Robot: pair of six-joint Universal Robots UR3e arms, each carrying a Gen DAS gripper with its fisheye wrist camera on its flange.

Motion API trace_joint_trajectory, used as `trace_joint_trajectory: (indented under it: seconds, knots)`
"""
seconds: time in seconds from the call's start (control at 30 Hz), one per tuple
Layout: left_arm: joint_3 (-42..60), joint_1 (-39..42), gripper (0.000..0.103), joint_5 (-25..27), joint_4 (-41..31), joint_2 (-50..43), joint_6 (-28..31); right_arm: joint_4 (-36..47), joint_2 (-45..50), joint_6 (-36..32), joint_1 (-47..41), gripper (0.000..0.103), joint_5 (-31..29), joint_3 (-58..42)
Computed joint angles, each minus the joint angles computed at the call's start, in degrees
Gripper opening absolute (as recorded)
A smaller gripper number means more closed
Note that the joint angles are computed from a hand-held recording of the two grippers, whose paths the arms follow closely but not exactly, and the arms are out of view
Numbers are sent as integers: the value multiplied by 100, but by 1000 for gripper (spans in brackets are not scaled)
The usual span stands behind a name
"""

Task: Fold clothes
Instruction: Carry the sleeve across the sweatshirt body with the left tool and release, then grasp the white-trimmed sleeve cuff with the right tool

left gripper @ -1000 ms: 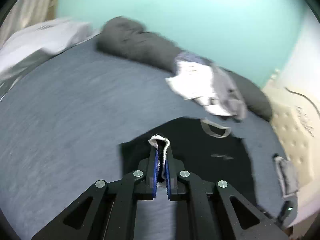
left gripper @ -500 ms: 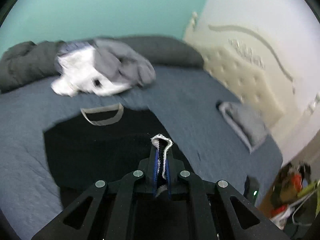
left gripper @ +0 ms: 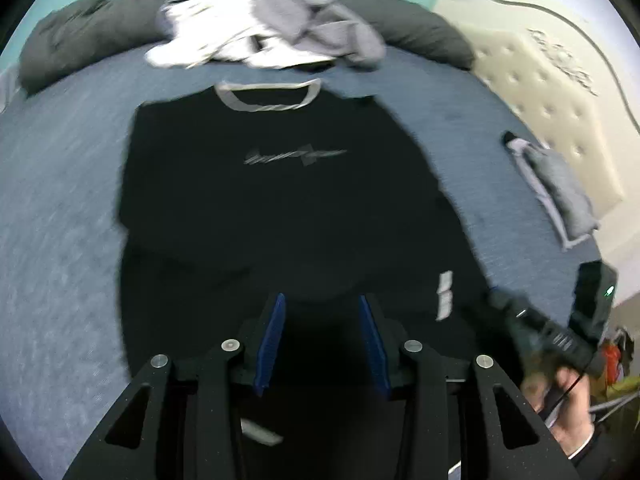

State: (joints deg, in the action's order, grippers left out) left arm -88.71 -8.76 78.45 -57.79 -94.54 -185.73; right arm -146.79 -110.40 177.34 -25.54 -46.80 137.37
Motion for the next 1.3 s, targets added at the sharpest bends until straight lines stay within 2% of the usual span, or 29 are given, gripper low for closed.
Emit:
trace_joint_trajectory:
  seconds: [0.23,0.4,0.53,0.6,0.63,0.7,0.73,0.77,0.93,1.1,1.17,1.23,1.3]
  knots:
    - [-1590,908,42,-58,369,829,346,-528,897,496,550,63,-249,-397]
    - [-2219,859,42,149,898,812,451,-809,1728,880,1026,63,-435,-831]
    - [-2573,780,42,191,1295,669,435,-1007,2023,966,1233,63,-601,-963]
    - [-2705,776,42,187,1461,633,413,-1107,2106,965,1316,56,-686,-985]
    - [-2768,784,42,178,1540,630,402,-1156,2147,964,1358,41,-729,-996]
    - [-2881,858,43,101,1638,672,402,-1277,2157,949,1290,27,-645,-887]
    - [-2923,901,43,55,1657,696,408,-1311,2138,940,1268,12,-614,-849]
    - [-2960,940,43,16,1674,715,418,-1342,2117,930,1247,6,-585,-813]
    - [-3103,1065,44,-94,1771,738,447,-1359,1279,945,921,3,-187,-419]
    - [-3009,1197,44,-194,1549,813,489,-27,-724,356,-138,3,569,-45]
    - [-2843,1281,44,-199,1355,888,492,27,-680,198,-144,3,470,-12]
    - [-2727,1425,44,-186,1329,1001,493,-351,-293,302,-41,3,223,149]
    - [-2577,1553,44,-115,1330,1046,486,-542,-27,396,-66,3,233,251]
